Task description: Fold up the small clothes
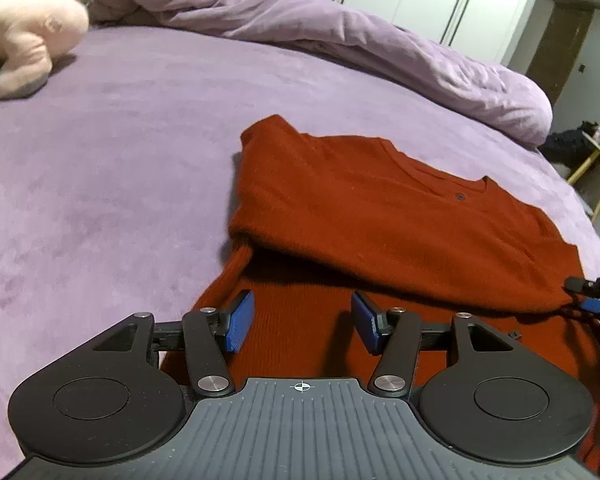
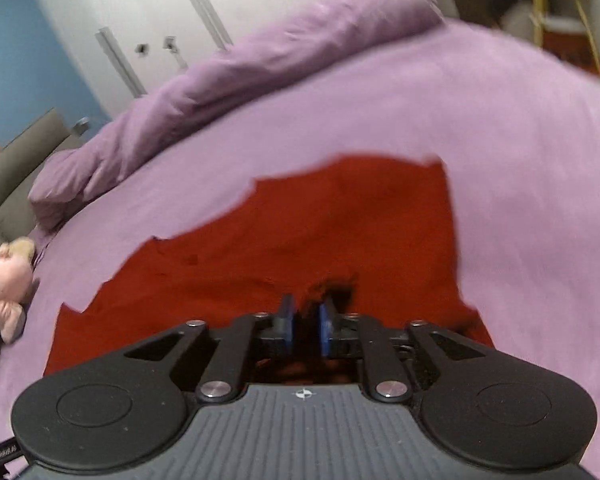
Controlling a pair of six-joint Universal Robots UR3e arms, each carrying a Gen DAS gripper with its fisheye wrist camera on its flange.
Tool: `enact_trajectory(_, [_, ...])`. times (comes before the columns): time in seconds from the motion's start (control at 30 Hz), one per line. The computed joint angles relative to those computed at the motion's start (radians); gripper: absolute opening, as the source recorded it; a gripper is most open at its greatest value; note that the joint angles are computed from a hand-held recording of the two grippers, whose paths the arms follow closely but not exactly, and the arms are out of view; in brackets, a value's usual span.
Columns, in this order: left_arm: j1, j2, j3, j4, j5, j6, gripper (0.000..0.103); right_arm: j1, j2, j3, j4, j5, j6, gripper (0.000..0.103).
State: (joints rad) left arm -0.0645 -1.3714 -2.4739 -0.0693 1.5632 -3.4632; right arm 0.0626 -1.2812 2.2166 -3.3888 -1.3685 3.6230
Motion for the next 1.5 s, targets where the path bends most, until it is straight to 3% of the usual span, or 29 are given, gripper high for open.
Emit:
enact_trajectory(0.1, [-0.020,-0.055,0.046,-0.011,0.025,0.017,0.060,-0.067,0.060,0.041,-0.129,0.139,0.076,0.052])
enact_trajectory(0.17, [-0.039,-0.099,0.070,0.008,0.050,0.019,0.062,-0.063,0.090,0.003,-0.131,0.165,0.086,0.055])
enact_trajectory(0.23, [-0.054,-0.126,0.094,0.011,0.069,0.017,0.062,-0.029,0.112,-0.064,-0.069,0.147,0.050,0.051])
enact_trajectory(0.27, [-0.061,-0.133,0.108,0.002,0.078,0.014,0.062,-0.004,0.111,-0.097,-0.024,0.122,0.024,0.032])
enact_trajectory(0.3, [-0.065,-0.135,0.122,-0.011,0.083,0.013,0.062,0.020,0.109,-0.144,0.039,0.097,-0.021,0.005])
enact_trajectory(0.37, [-0.069,-0.135,0.132,-0.014,0.091,0.019,0.063,0.093,0.094,-0.203,0.073,-0.042,-0.102,0.006])
enact_trajectory(0.53, [-0.058,-0.145,0.149,-0.028,0.086,0.055,0.063,0.201,0.067,-0.229,-0.068,-0.374,-0.290,0.006])
enact_trajectory(0.7, [-0.076,-0.144,0.175,-0.072,0.080,0.046,0.063,0.170,0.104,-0.244,-0.049,-0.399,-0.353,0.006])
enact_trajectory(0.8, [-0.073,-0.081,0.190,-0.172,0.063,0.076,0.063,0.155,0.130,-0.235,-0.027,-0.402,-0.333,0.008])
enact_trajectory(0.87, [-0.050,-0.001,0.179,-0.235,0.029,0.105,0.063,0.174,0.136,-0.257,0.035,-0.497,-0.276,0.018])
enact_trajectory(0.93, [-0.021,0.069,0.157,-0.239,-0.007,0.120,0.063,0.214,0.132,-0.267,0.080,-0.626,-0.226,0.020])
enact_trajectory(1.0, [-0.017,0.049,0.179,-0.208,-0.011,0.103,0.066,0.226,0.120,-0.244,0.030,-0.573,-0.229,0.023])
enact_trajectory(1.13, [-0.069,-0.180,0.310,-0.100,0.025,0.061,0.066,0.248,0.165,-0.275,0.006,-0.233,-0.304,0.023])
enact_trajectory(1.23, [-0.144,-0.379,0.448,-0.057,0.123,0.059,0.066,0.289,0.246,-0.356,0.014,-0.161,-0.352,0.023])
enact_trajectory(1.33, [-0.188,-0.494,0.554,-0.116,0.203,0.067,0.067,0.300,0.301,-0.428,0.068,-0.218,-0.385,0.023])
enact_trajectory(1.37, [-0.195,-0.510,0.546,-0.078,0.218,0.066,0.070,0.290,0.303,-0.421,0.069,-0.252,-0.397,0.023])
enact_trajectory(1.5, [-0.193,-0.519,0.503,-0.003,0.222,0.077,0.074,0.216,0.272,-0.267,-0.053,-0.422,-0.478,0.022])
